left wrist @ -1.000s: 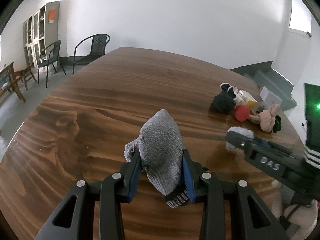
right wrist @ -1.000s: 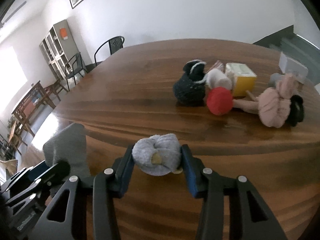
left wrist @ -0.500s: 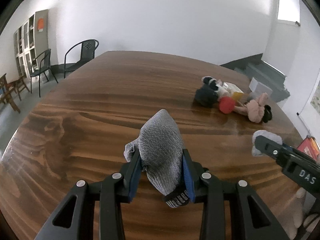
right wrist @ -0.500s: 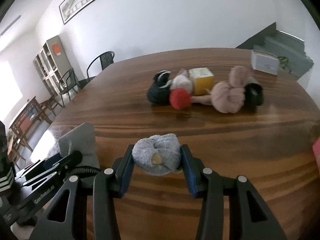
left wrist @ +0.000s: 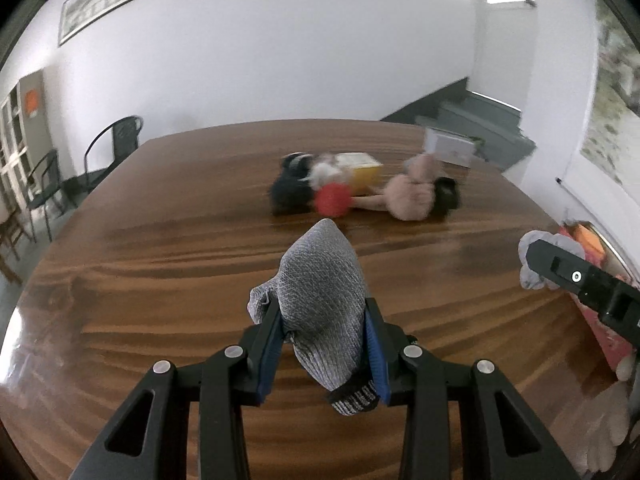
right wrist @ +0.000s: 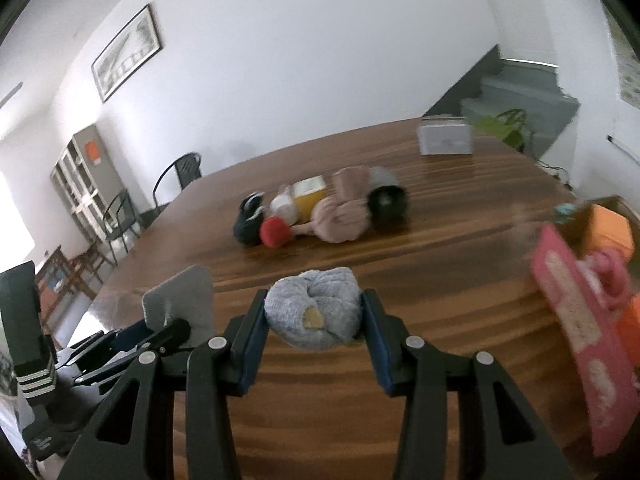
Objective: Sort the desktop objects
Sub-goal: 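Carry the grey sock and grey plush ball into the box and release both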
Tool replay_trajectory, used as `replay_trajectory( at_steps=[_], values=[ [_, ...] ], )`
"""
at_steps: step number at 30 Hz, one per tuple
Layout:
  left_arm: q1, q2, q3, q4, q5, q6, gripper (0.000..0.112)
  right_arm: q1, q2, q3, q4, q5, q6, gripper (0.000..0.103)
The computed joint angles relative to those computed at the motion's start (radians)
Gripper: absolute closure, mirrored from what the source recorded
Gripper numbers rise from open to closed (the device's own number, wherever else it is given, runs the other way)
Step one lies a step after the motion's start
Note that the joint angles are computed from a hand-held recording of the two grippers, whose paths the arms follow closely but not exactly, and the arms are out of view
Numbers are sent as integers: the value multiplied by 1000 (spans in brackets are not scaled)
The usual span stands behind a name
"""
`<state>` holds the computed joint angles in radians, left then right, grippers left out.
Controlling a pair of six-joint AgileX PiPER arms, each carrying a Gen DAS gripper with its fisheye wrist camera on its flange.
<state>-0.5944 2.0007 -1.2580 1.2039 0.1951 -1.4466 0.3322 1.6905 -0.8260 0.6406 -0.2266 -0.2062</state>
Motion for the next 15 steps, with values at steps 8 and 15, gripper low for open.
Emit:
replay_trajectory(
  at_steps=[8,15],
  values=[
    [-127,44,-147,-376,47,410,73,-162,-237,234,-208,-45,190,54],
    [-212,104,-306,-649,97,708,73,-428,-413,325,-416,33,331,54]
  ],
)
